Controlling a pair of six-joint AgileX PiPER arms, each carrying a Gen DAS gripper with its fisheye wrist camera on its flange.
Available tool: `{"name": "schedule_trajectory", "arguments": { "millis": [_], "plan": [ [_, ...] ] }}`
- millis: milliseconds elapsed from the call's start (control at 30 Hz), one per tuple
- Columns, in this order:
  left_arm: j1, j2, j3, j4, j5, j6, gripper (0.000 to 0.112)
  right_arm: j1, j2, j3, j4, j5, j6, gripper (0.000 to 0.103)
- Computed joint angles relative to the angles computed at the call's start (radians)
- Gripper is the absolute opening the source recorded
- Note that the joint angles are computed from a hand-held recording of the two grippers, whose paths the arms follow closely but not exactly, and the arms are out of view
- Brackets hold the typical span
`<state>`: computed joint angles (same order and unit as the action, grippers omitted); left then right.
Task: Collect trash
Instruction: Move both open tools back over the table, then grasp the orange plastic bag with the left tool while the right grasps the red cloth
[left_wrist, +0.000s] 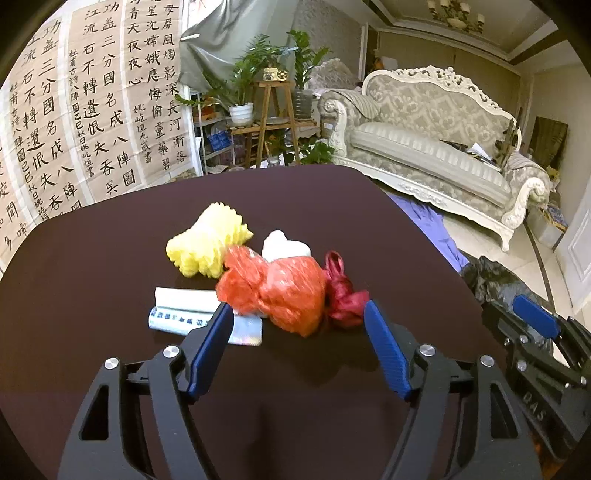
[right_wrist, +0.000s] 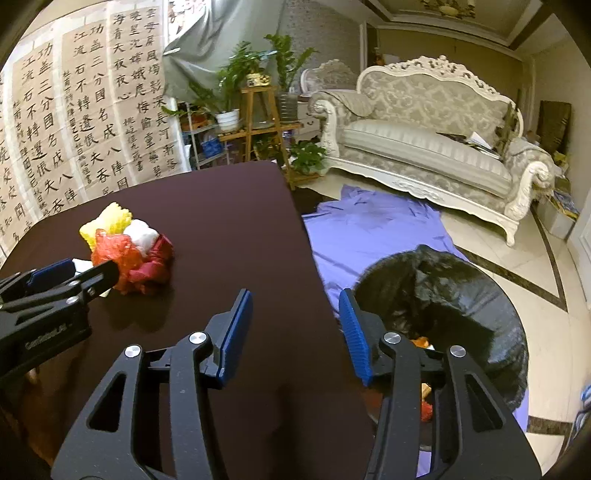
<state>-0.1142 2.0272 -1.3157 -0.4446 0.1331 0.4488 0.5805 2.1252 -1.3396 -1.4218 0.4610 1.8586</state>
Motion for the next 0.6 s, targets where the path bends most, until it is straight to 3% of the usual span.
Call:
{"name": "schedule_trajectory", "arguments": {
  "millis": [200, 300, 333, 433, 600],
  "plan": [
    [0.02, 0.066, -0.084, 0.071, 0.05, -0.054, 0.071, 0.007, 0.039, -0.078, 0.09, 0.001, -0.113, 0.053],
    [0.03, 0.086, -0.102, 0.062, 0.065, -0.032, 0.056, 0.012, 0.056, -0.108, 0.134, 0.001, -0.164, 0.053],
    [0.037, 0.093, -0.111, 0.02, 0.085, 0.013, 0.048, 0.014, 0.062, -0.12, 0.153, 0.002, -0.186, 0.053],
    [0.047, 0.08, -0.083, -0.125, 0.077, 0.17, 0.041, 0.018, 0.076, -0.149, 0.191, 0.005, -0.233, 0.053],
    [0.06, 0.046, -0.041, -0.299, 0.072, 0.354, 0.04, 0.028, 0.094, -0.186, 0.231, 0.007, -0.28, 0.053]
  ]
}}
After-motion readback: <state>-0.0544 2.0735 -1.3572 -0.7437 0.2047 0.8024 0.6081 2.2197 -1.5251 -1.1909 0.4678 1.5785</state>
